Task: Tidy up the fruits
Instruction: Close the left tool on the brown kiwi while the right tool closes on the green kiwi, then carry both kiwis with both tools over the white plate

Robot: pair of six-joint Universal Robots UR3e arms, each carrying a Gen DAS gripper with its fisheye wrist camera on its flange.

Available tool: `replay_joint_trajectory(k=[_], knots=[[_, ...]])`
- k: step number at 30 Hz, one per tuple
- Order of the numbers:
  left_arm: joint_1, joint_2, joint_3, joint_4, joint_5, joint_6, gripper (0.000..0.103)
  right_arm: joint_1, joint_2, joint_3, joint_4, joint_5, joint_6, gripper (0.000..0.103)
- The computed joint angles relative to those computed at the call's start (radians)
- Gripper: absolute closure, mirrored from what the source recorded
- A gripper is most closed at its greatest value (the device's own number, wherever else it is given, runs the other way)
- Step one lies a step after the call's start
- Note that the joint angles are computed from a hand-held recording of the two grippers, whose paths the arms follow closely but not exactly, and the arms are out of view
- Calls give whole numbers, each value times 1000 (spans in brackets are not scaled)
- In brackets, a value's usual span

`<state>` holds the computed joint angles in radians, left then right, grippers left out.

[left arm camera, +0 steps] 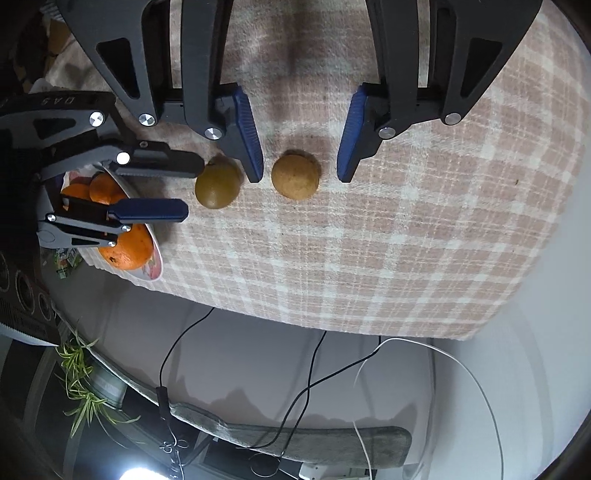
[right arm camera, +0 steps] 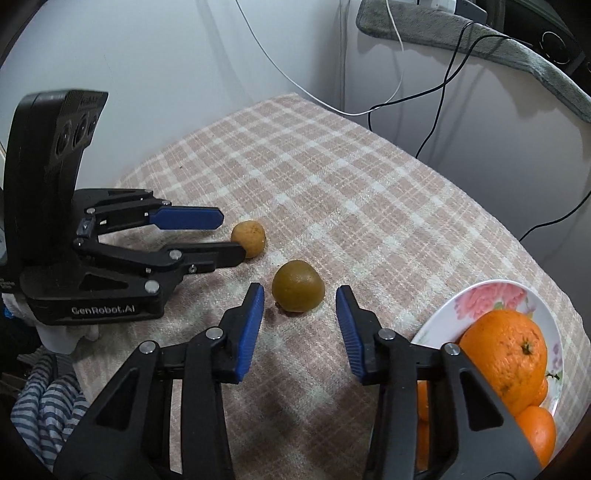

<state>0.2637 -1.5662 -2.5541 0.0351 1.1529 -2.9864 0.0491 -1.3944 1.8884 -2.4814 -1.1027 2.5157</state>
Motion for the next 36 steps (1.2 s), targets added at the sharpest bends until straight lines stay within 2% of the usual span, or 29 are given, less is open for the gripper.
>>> replay_joint_trajectory(k=[14, 17, 36], knots=[[-46, -73, 48, 7, 29, 12, 76, 67, 72, -41, -47, -88, 5, 68], [-40, -74, 50, 8, 21, 13, 76, 72, 85, -47, -53, -91, 9, 68], [-17, -13, 18, -2, -10, 16, 77, 23, 16, 18, -58, -25, 26, 73]])
